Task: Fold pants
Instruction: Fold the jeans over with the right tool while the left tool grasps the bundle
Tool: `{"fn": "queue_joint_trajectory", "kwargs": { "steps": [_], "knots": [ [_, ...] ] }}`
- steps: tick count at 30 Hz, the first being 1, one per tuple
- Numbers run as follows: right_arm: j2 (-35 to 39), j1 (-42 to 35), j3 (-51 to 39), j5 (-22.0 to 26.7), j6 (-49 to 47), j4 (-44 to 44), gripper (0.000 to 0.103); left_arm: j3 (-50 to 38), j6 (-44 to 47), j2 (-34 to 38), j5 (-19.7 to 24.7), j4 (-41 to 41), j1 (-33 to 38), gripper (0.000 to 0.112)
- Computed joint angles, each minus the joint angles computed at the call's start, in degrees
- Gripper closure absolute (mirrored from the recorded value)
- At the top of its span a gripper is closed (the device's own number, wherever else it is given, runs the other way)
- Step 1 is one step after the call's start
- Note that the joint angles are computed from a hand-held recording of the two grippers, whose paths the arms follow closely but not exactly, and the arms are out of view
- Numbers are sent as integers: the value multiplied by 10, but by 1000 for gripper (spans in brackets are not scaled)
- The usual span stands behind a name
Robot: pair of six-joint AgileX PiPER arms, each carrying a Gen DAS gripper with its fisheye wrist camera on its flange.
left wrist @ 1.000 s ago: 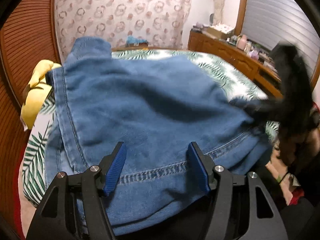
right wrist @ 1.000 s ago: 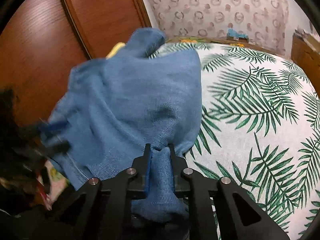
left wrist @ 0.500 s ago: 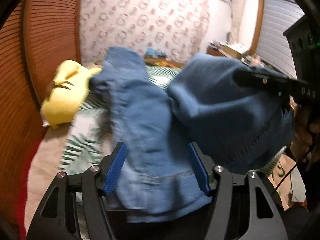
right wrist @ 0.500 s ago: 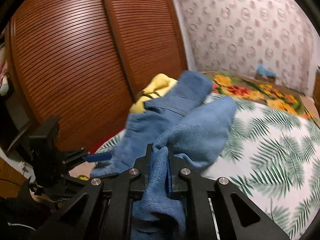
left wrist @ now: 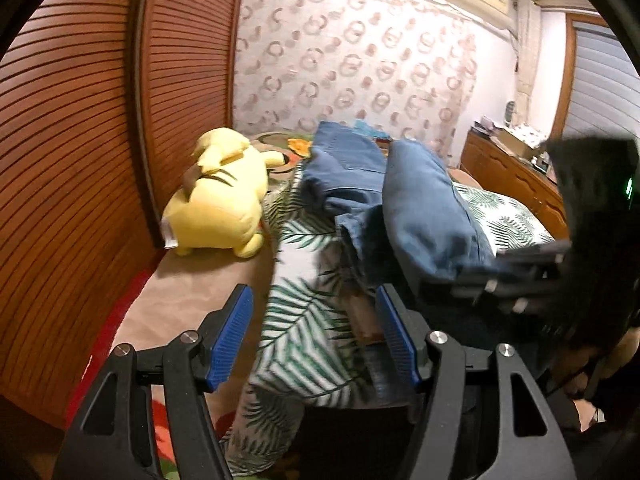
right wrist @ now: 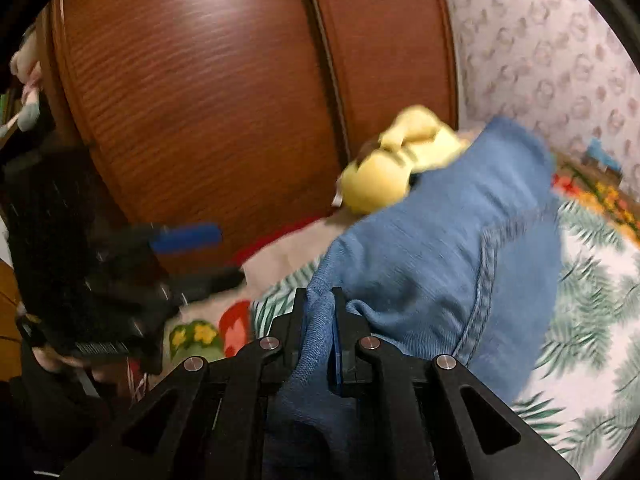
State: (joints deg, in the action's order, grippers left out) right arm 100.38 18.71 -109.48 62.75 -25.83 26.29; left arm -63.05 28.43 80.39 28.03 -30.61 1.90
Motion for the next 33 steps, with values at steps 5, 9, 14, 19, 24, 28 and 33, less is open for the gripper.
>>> {"fn": "queue_joint_trajectory", "kwargs": {
  "steps": [5, 9, 14, 19, 24, 28, 33],
  "knots": [
    [21, -9, -37, 24, 19, 1, 85, -1, 12, 2, 0, -16, 14, 47],
    [-12, -41, -51, 41, 6, 34, 73, -5, 13, 0, -1, -19, 3, 47],
    [-57, -106, -35, 26, -40, 53, 68, -26, 19, 4, 12, -31, -21, 47],
    [-79, -156, 21, -10, -58, 35, 68, -64, -21, 11, 12, 9, -67, 47],
    [-67, -155, 45, -39, -31, 2, 68, -108, -9, 37, 31, -7, -95, 47],
    [-34, -142, -4, -24, 0, -29, 62, -123, -11, 67, 59, 1, -109, 47],
    [3, -134, -69, 3, 22, -49, 58, -98, -3, 80, 76, -8, -104, 48]
  ]
}}
